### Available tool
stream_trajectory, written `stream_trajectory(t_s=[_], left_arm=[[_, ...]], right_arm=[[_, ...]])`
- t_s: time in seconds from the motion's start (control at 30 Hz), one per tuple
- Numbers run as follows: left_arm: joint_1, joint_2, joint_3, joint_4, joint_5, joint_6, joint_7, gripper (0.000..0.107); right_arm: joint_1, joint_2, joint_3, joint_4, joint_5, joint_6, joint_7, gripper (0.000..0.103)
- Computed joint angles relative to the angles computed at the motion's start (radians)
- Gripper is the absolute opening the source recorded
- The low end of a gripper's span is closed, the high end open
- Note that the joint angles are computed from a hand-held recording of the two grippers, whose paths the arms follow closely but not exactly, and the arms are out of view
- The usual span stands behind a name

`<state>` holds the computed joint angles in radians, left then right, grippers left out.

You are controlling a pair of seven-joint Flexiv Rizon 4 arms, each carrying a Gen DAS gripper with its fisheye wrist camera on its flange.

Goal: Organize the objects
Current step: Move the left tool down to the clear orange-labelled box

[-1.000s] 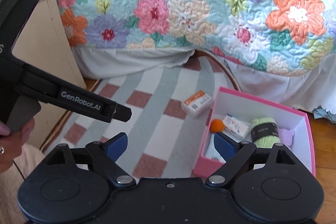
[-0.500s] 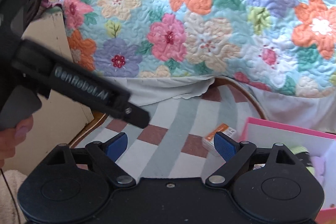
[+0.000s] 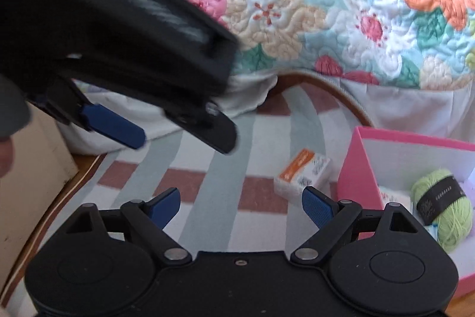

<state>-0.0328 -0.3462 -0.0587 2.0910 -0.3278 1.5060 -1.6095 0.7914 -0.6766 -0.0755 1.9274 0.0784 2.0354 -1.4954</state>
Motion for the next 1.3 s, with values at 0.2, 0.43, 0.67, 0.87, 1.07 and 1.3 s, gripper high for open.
stream_trajectory(t_s=[0.2,0.43,0.67,0.87,1.07,1.3], left_arm=[[0.211,-0.079,-0.260,0.007,-0.103,0.120,0.176,0.077],[0.319,-0.205,-0.367,-0.063,-0.025,0.151,0.223,0.066],[0.429,-0.310,-0.493,-0.130,0.007,0.110,0.289,0.051],[0.421,-0.373,-0.493,-0.202,-0.011,0.055,0.347,0.040],[0.340,-0.406,-0.399,-0.296,-0.074,-0.058,0.372,0.031],[0.351,-0.451,-0.445,-0.299,-0.181,0.016,0.383,0.030]], right_arm=[[0.181,-0.122,-0.196,-0.102,0.203,-0.004,0.040,0.092],[0.310,-0.247,-0.378,-0.189,0.277,-0.074,0.130,0.092],[0.337,-0.310,-0.452,-0.240,0.252,-0.177,0.286,0.090],[0.337,-0.357,-0.475,-0.255,0.202,-0.130,0.373,0.089],[0.206,-0.341,-0.352,-0.314,0.079,-0.177,0.448,0.086],[0.173,-0.343,-0.323,-0.300,0.014,-0.139,0.433,0.084]])
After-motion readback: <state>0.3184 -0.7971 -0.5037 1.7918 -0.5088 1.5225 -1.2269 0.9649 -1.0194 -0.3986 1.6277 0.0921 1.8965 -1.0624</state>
